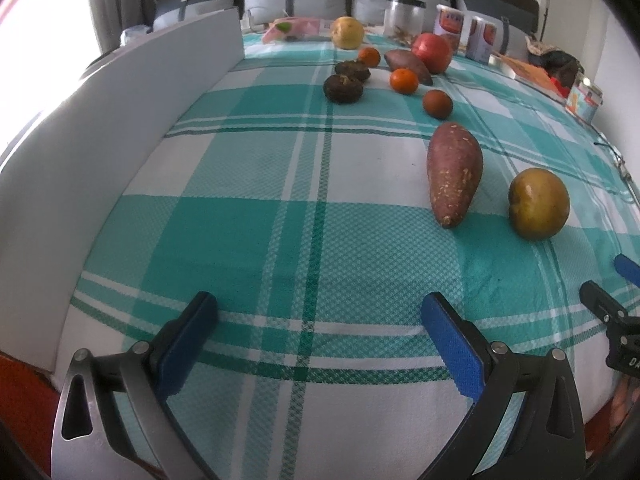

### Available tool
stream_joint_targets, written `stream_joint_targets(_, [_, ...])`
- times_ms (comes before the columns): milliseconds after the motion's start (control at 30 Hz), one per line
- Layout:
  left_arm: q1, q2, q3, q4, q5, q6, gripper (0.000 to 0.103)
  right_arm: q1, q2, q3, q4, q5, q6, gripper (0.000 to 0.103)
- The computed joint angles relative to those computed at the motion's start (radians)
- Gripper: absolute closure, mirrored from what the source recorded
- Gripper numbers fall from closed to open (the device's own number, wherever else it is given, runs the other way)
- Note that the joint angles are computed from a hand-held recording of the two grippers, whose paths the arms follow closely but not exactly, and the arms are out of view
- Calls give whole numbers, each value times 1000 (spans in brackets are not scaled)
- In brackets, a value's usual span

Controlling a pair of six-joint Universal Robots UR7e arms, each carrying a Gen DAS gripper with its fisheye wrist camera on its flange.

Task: Organize fruits
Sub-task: 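Grasp the sweet potato with the left tool while the right tool grasps the round yellow-brown fruit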

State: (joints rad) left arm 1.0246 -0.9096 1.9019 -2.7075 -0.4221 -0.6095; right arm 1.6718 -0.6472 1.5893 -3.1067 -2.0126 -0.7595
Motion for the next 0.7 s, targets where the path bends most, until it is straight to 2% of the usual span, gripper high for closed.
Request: stream_joint_targets(700, [8,4,1,-69,-27,102,0,-1,-1,2,-3,3,-3,0])
